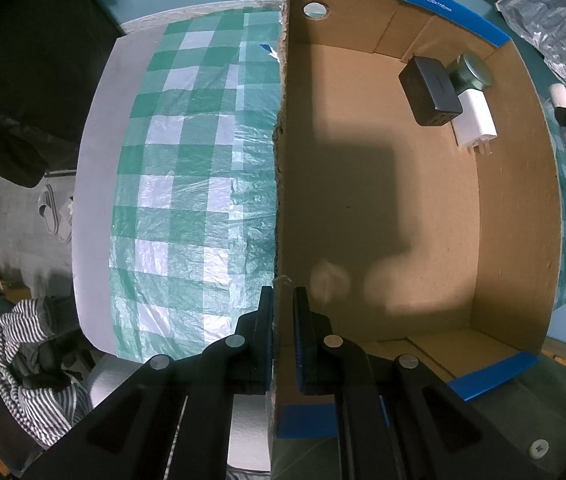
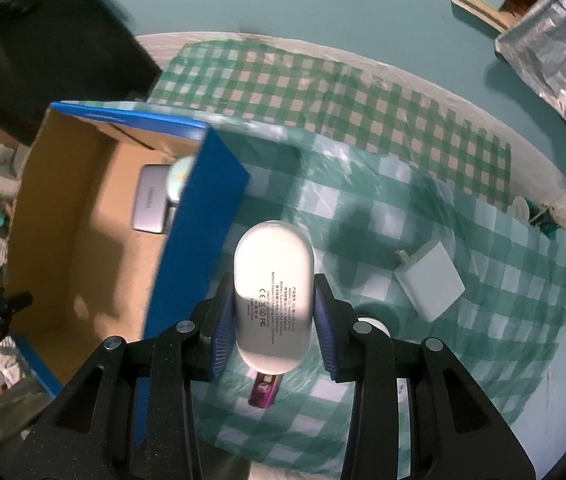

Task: Organize rigid objects
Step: 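Lift the power bank with the right gripper and carry it over the box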

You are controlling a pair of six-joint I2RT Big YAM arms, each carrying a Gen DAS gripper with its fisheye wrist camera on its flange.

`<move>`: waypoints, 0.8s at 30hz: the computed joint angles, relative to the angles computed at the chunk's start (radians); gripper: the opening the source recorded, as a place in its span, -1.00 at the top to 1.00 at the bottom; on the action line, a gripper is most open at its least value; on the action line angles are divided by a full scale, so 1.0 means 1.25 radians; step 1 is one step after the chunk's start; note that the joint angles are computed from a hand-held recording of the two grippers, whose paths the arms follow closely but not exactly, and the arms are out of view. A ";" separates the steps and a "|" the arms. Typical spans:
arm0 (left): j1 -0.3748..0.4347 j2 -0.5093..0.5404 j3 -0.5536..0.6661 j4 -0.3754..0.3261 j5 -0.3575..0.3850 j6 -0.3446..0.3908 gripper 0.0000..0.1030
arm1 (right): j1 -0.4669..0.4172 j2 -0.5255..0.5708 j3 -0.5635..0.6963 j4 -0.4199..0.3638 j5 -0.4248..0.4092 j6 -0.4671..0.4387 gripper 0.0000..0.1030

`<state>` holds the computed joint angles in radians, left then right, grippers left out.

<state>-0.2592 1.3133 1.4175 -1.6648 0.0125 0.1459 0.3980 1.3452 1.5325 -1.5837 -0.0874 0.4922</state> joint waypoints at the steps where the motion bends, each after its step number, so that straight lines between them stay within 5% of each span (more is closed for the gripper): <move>1: 0.000 0.000 0.000 0.000 0.000 0.000 0.84 | 0.005 0.004 0.011 -0.006 0.001 -0.002 0.28; 24: 0.004 -0.004 0.000 -0.006 0.006 0.012 0.84 | 0.148 0.135 0.169 -0.011 -0.047 -0.140 0.27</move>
<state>-0.2541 1.3078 1.4169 -1.6718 0.0200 0.1608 0.5830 1.5137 1.7439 -1.5970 -0.1463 0.3170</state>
